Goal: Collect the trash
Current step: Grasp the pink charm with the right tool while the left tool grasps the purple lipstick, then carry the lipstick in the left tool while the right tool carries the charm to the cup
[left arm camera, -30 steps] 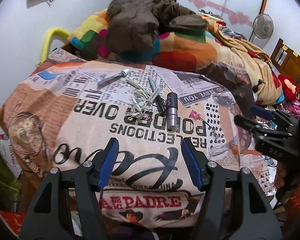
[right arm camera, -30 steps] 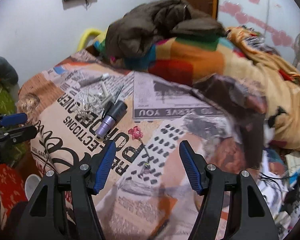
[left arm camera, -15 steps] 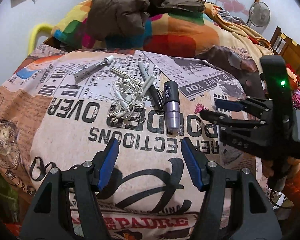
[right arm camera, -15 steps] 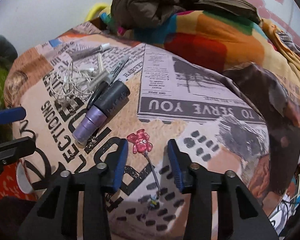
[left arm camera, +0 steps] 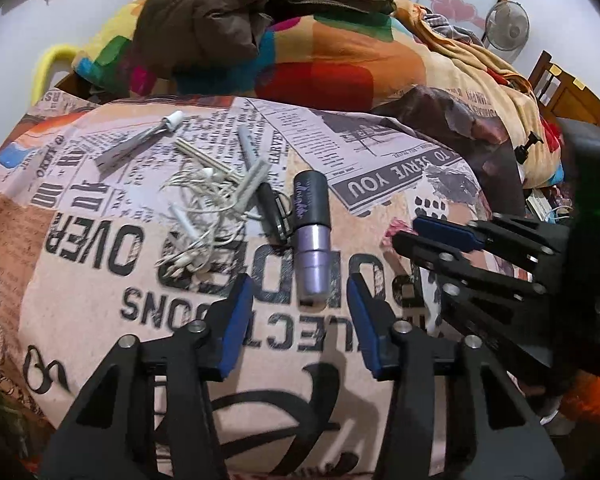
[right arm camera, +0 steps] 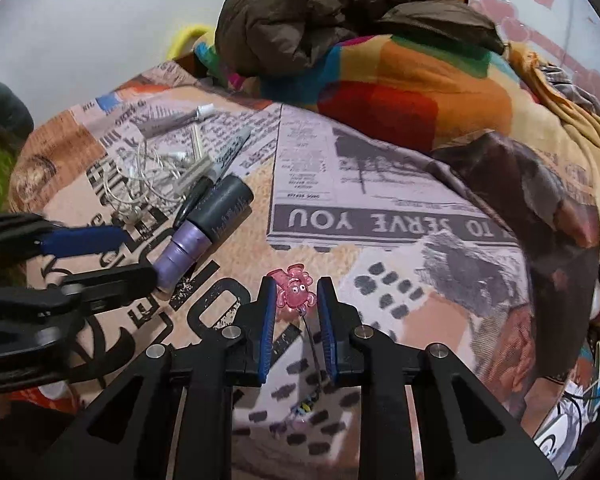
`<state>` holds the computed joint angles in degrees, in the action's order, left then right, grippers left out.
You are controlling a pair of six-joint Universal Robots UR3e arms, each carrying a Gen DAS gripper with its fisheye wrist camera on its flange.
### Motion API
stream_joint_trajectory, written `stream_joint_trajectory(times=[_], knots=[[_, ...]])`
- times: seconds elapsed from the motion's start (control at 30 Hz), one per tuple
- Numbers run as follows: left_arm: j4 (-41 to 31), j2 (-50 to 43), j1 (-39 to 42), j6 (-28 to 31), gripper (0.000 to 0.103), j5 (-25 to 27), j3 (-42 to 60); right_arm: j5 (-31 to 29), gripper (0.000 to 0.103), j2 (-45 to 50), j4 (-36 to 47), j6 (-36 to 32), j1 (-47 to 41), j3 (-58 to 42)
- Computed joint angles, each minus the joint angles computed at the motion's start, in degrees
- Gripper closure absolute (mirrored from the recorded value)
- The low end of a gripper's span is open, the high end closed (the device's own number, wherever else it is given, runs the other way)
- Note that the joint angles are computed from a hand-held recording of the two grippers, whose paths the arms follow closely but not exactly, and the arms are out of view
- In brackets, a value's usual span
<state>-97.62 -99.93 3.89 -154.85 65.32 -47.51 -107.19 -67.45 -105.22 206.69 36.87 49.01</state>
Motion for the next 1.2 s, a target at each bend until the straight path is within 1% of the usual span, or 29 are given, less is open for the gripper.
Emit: stream_joint_trajectory(times=[0.03,0.1,0.2,0.37,0.43,0.5,0.53,0.63,0.67,0.77,0.83,0.93,1.03,1.13,1.2], knots=[[0.06,-0.50,-0.39,-0.34,0.060,-0.05,0.36,-0.12,0.084,-0.11,-0.09,0.21,0.09,-0.21],[0.54,-1.63,-1.36,-1.08,0.065,0.22,1.12,0.14,0.084,-0.92,-0.62,0.73,0.00,0.11],[2.90,-2.99,-3.54,-2.57,0.070,2.09,1.18,0.41,0.084,-2.05,-1.19,1.62,-0.15,0.71],[7.86,-4.39,-6.87,-5.25,0.072,6.05,-0.16,1.22,0.084,-5.41,-3.17,2.56,-1.08,4.42],[5.93,-5.95,-7.10,-5.70,0.073,5.54,1.82,0.90,0.084,-5.63,-2.86,2.92,-1.00,4.37],[7.30,-5.92,-7.68,-6.25,0.077,6.35,1.28,0.64,0.084,-5.99,-2.34,3.11,-1.05,4.57],[7.74,-6.16,-8.21,-6.54,0.077,7.35,1.52,0.64,0.084,-6.30,-2.26,3.37,-1.10,4.90],[7.31,-6.19,-8.21,-6.94,0.080,7.39,1.82,0.57,0.084,-7.30,-1.85,4.32,-1.01,5.74],[6.83,-5.89,-7.94,-6.86,0.082,6.99,1.71,0.47,0.084,-7.56,-1.65,4.58,-0.92,5.79],[3.41,-4.62,-6.35,-6.04,0.082,4.07,2.06,0.06,0.084,-7.86,-0.44,5.05,-0.63,4.88],[-1.37,-4.04,-4.63,-4.77,0.082,1.36,3.97,-0.20,0.084,-7.90,0.62,5.58,-0.27,3.73],[-4.26,-1.68,-3.21,-3.25,0.082,0.46,4.20,-1.09,0.084,-7.25,2.92,6.25,0.62,0.44],[-7.86,0.31,-1.51,-1.56,0.082,-0.81,5.95,-2.29,0.084,-6.03,5.58,6.98,1.77,-4.17],[-11.80,1.83,0.62,-0.03,0.082,-2.33,8.81,-3.86,0.084,-3.50,9.28,7.44,3.14,-11.19],[-14.52,2.22,2.12,0.88,0.082,-3.33,11.83,-5.36,0.084,-0.45,13.15,7.82,4.53,-18.58]])
